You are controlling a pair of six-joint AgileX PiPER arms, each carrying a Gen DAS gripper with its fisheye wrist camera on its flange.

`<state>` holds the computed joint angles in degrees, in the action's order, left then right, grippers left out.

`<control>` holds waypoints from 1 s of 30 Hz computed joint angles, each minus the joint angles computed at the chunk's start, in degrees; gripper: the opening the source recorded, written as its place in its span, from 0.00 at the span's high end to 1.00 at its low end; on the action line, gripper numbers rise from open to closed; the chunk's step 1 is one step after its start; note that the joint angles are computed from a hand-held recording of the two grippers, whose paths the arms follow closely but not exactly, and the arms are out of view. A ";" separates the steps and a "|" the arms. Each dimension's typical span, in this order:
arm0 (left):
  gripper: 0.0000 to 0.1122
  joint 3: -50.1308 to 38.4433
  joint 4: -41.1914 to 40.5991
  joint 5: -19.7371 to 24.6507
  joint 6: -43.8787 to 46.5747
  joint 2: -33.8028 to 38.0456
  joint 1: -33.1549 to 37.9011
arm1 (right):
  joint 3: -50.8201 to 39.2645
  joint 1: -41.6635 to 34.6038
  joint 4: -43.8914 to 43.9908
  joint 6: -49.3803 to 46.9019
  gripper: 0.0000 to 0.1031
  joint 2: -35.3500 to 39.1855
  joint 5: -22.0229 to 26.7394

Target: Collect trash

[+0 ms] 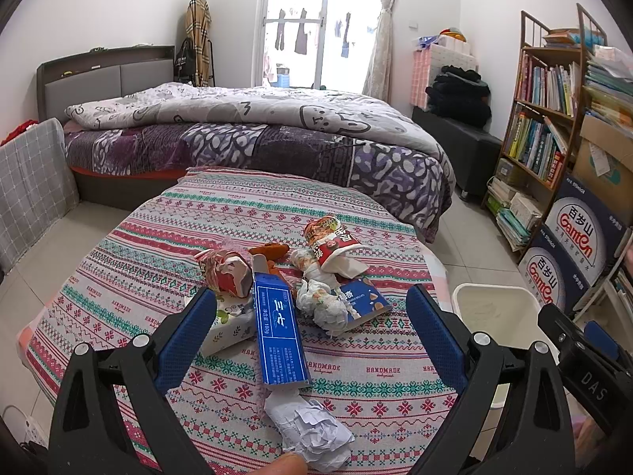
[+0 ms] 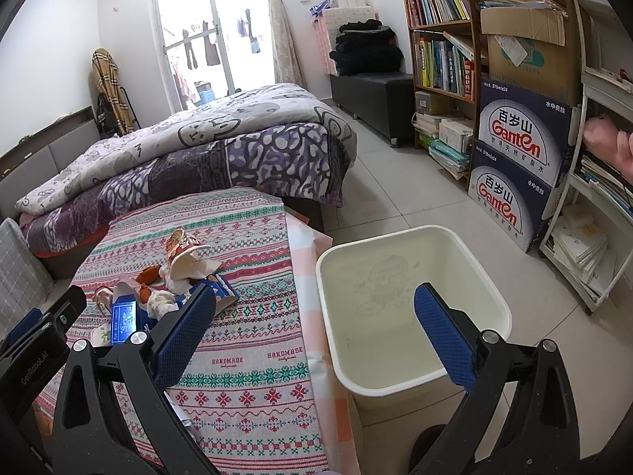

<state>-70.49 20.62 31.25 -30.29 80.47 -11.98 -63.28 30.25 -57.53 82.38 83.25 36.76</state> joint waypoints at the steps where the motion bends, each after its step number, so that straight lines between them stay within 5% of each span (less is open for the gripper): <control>1: 0.17 0.04 0.04 0.00 -0.03 -0.02 0.00 | 0.03 -0.01 -0.07 0.07 0.07 0.03 -0.04; 12: 0.17 0.42 -0.51 -0.19 0.29 -0.21 0.30 | -0.15 -0.47 1.11 -1.04 0.07 -0.02 -0.82; 19: 0.17 -5.07 -7.27 3.25 6.92 2.33 3.87 | -5.34 -3.56 15.05 -14.44 0.07 0.92 -2.94; 27: 0.14 -29.59 -27.83 18.69 29.88 14.99 14.39 | -24.29 -8.03 42.37 -48.62 0.07 9.71 4.80; 30: 0.14 -46.03 -40.16 33.75 40.18 25.70 19.50 | -33.82 -11.25 54.80 -60.27 0.07 15.94 11.19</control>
